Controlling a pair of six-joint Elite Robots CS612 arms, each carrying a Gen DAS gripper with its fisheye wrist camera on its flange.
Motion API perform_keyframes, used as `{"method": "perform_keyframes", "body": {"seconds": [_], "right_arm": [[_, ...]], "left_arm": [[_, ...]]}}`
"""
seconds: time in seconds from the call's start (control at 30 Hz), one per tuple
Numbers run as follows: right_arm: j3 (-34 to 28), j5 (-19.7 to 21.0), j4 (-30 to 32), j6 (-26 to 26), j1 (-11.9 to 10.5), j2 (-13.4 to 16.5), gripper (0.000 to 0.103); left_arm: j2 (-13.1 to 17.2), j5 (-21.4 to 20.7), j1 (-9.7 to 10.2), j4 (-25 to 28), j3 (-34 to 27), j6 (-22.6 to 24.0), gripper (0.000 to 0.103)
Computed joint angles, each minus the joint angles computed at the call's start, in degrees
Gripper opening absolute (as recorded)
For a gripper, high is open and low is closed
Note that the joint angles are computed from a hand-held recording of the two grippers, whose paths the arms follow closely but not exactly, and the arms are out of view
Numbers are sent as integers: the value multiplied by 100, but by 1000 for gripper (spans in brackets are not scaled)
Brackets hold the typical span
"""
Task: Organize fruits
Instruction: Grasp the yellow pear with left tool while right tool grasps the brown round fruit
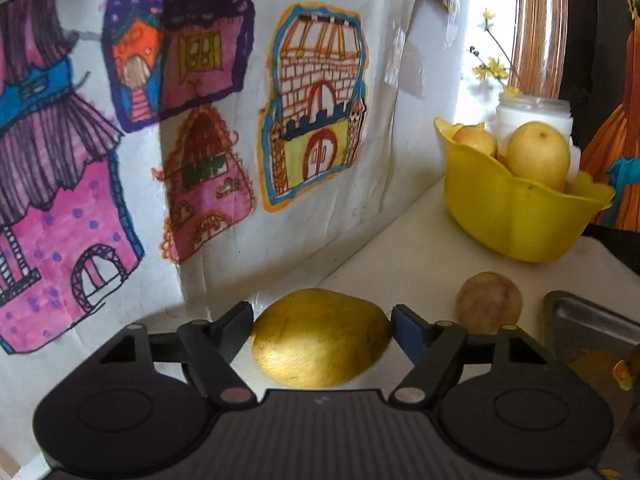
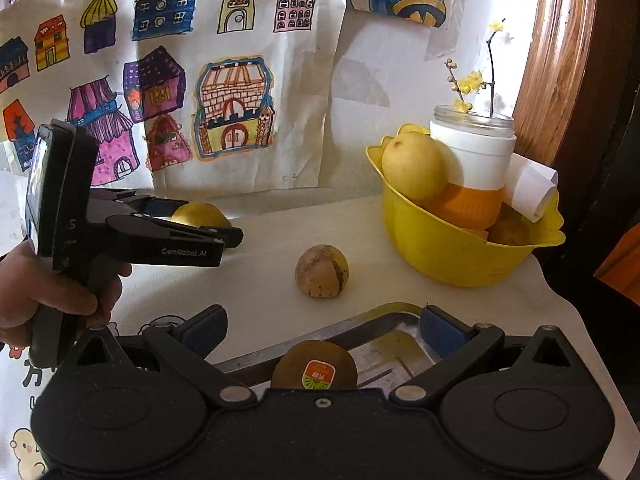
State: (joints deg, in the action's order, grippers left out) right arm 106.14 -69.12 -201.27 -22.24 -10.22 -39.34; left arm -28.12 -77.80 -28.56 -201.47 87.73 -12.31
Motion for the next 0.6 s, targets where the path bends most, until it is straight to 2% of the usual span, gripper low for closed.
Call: {"method": "perform_keyframes", "body": {"seconds": [0.13, 0.37, 0.6], "right_arm": [[-36, -6, 41, -6, 9, 16, 102], [-102, 10, 95, -40, 48, 45, 102], [-412, 47, 508, -108, 129, 159, 102]], "left_arm": [[34, 94, -24, 143, -67, 219, 76], [30, -63, 17, -109, 53, 295, 73], [-194, -217, 34, -355, 589, 416, 73]]}}
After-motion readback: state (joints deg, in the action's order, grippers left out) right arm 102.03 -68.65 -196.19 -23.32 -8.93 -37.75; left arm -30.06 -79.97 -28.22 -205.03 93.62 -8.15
